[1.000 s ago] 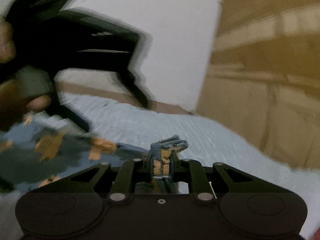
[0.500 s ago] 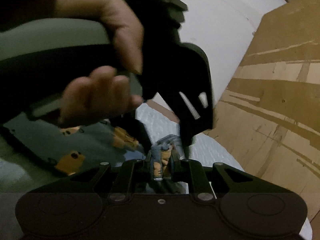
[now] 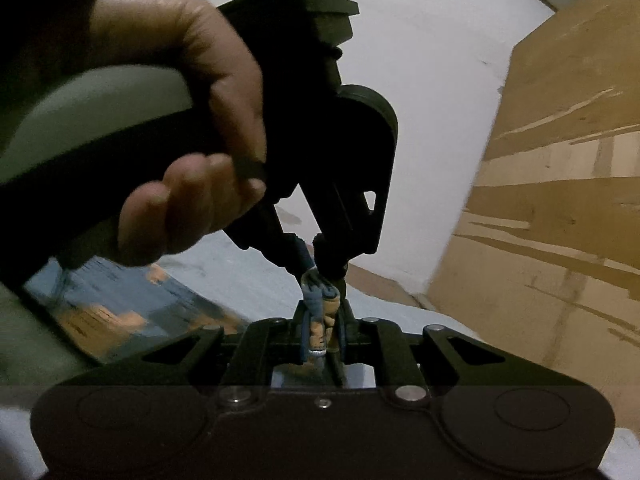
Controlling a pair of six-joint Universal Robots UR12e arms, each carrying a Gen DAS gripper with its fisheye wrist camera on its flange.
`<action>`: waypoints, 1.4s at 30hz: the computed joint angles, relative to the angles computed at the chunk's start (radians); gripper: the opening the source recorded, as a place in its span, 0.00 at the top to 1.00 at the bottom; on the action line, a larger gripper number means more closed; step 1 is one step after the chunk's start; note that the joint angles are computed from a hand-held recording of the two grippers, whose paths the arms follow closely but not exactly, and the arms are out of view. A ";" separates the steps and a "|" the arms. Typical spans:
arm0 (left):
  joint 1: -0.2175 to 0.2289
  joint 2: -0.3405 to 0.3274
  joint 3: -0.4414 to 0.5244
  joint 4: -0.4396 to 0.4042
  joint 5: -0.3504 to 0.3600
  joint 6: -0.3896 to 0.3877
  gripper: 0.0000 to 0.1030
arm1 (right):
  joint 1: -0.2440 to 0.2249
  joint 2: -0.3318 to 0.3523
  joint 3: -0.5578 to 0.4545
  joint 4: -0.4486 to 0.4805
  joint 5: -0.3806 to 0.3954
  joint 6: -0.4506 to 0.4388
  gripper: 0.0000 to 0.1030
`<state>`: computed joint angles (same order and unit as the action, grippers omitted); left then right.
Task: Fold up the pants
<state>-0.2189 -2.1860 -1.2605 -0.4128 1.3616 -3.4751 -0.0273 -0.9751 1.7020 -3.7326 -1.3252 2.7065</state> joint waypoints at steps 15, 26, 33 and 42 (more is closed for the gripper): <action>0.026 0.014 -0.086 -0.051 0.119 -0.039 0.88 | 0.025 -0.014 0.017 0.196 0.157 0.002 0.87; 0.036 0.012 -0.113 -0.014 0.087 -0.074 0.89 | 0.013 0.000 -0.003 0.235 0.182 -0.002 0.87; 0.037 0.011 -0.107 -0.018 0.083 -0.080 0.88 | 0.010 0.014 -0.016 0.228 0.185 0.005 0.87; 0.037 0.049 -0.105 -0.004 0.115 -0.015 0.89 | 0.014 0.007 -0.008 0.131 0.189 0.077 0.87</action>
